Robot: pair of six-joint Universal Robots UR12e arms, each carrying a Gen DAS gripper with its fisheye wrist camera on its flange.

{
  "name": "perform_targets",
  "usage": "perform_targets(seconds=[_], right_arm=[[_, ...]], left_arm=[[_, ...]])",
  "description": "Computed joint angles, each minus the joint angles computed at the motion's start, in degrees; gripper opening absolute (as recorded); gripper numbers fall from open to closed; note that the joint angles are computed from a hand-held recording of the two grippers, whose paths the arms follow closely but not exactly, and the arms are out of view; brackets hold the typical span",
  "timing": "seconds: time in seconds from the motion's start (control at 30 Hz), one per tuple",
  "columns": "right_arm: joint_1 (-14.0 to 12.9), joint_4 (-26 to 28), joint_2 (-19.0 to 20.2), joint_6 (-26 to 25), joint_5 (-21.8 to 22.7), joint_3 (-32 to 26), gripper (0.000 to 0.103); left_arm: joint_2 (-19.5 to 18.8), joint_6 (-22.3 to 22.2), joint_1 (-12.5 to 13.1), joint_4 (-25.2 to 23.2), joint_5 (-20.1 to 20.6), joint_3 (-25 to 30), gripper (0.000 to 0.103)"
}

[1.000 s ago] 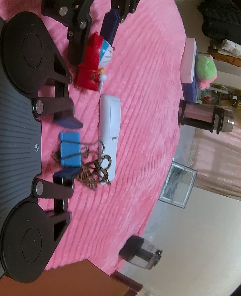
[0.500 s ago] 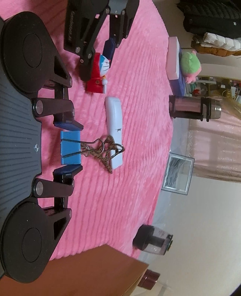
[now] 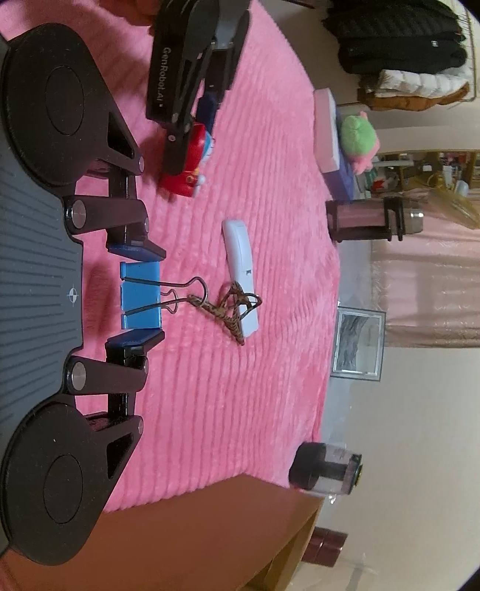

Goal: Organize rigid objects
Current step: 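Carry the red figure in the left tool while the right tool carries the binder clip into the box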

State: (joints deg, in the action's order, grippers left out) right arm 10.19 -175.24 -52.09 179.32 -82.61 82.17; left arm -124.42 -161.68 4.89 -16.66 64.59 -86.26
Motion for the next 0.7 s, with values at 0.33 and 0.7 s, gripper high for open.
perform_targets(seconds=[0.33, 0.7], right_arm=[[-1.5, -5.2, -6.7, 2.1, 2.2, 8.8, 0.036], [-5.1, -13.3, -13.0, 7.0, 6.4, 16.8, 0.036]], left_arm=[[5.5, -5.6, -0.3, 1.3, -2.3, -6.1, 0.040], [9.1, -7.0, -2.5, 3.4, -6.7, -8.0, 0.040]])
